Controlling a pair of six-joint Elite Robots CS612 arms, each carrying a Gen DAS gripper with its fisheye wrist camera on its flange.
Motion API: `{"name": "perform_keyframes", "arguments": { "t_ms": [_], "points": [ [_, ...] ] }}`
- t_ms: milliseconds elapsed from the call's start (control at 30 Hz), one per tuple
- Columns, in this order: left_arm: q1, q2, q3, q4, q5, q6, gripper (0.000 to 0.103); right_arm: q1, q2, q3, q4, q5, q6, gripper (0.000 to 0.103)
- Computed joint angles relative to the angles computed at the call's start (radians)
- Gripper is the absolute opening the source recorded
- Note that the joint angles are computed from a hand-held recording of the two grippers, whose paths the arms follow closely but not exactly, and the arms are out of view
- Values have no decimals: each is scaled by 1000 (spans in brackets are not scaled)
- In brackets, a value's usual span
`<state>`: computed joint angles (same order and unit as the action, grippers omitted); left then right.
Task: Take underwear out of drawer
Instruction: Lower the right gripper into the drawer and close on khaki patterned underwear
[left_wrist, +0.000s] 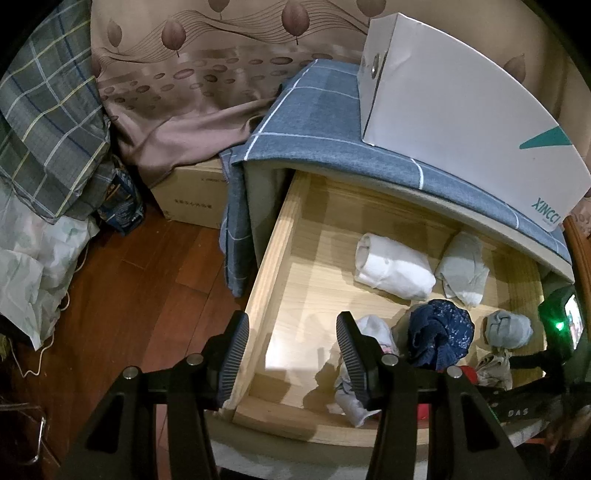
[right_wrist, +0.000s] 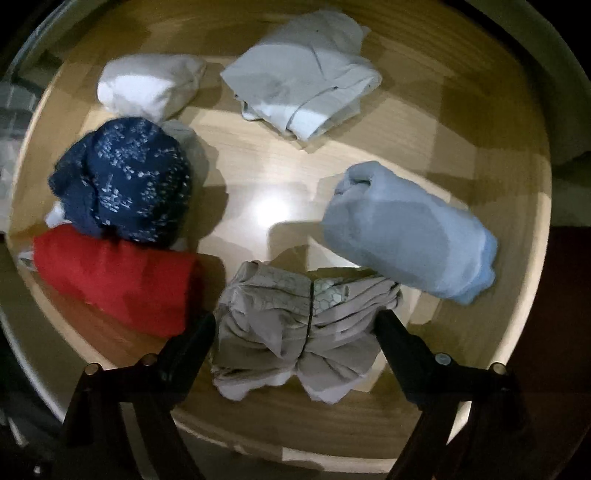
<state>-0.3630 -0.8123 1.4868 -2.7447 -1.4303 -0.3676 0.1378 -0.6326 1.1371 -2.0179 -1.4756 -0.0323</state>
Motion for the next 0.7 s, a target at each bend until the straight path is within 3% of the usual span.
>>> {"name": "perform_keyframes", "arguments": {
  "t_ms": [200, 367, 500, 700],
  "points": [
    [0, -1, 2, -1, 1, 3, 50, 20, 36, -60, 86, -72, -30, 99],
    [1, -1, 3, 1, -5, 0, 50, 11, 74, -117, 158, -5, 11, 101],
    [0, -2, 3, 7, -4, 8, 50, 11, 71, -108, 142, -12, 3, 91],
    [1, 5, -15, 52, -22, 12, 50, 2, 12, -12, 26, -16, 51, 75]
  ]
}}
